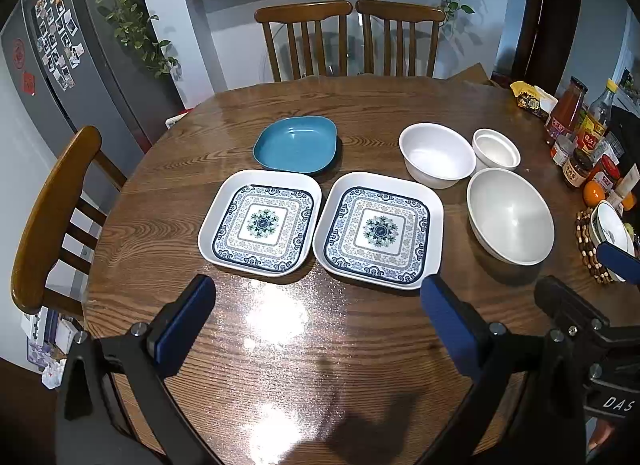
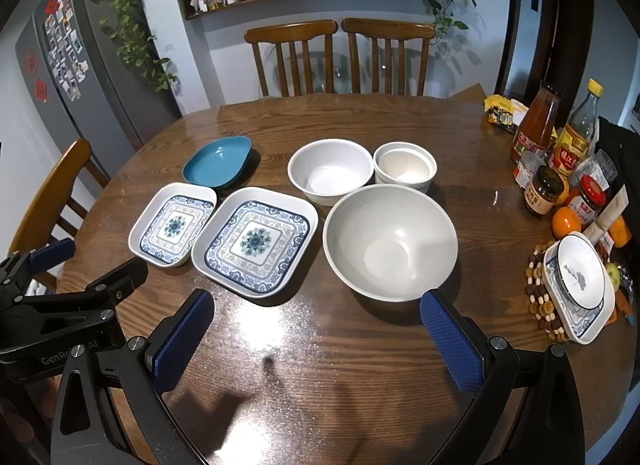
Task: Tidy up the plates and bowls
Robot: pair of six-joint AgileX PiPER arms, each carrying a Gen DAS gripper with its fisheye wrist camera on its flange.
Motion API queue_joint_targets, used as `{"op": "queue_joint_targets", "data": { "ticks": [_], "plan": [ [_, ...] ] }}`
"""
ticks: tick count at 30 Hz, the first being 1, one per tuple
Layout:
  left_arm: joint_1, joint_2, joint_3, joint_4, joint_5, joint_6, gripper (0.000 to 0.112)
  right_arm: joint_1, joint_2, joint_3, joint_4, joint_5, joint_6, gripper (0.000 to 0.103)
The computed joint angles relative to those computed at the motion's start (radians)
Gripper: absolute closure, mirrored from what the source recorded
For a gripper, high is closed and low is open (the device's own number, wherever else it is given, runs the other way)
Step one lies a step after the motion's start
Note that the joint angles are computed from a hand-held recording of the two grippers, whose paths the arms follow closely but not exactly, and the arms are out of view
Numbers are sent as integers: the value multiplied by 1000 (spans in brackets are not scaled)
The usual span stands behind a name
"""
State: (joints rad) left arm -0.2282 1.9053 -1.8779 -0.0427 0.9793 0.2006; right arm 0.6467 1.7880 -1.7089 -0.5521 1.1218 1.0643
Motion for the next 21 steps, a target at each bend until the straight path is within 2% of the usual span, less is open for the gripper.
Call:
{"op": "queue_joint_targets", "data": {
  "ticks": [9,13,18,21],
  "plan": [
    [2,24,-19,-19,20,8,10,-6,0,20,10,-15,9,0],
    [19,48,-44,-57,59,24,10,-16,3,34,30,-37,10,0],
    [92,139,-157,-185,185,23,10,-42,-13,81,107,-126,-9,0],
    [128,173,-172,-248,218,21,10,-69,-26,128,202,-221,-48,0]
  ]
}}
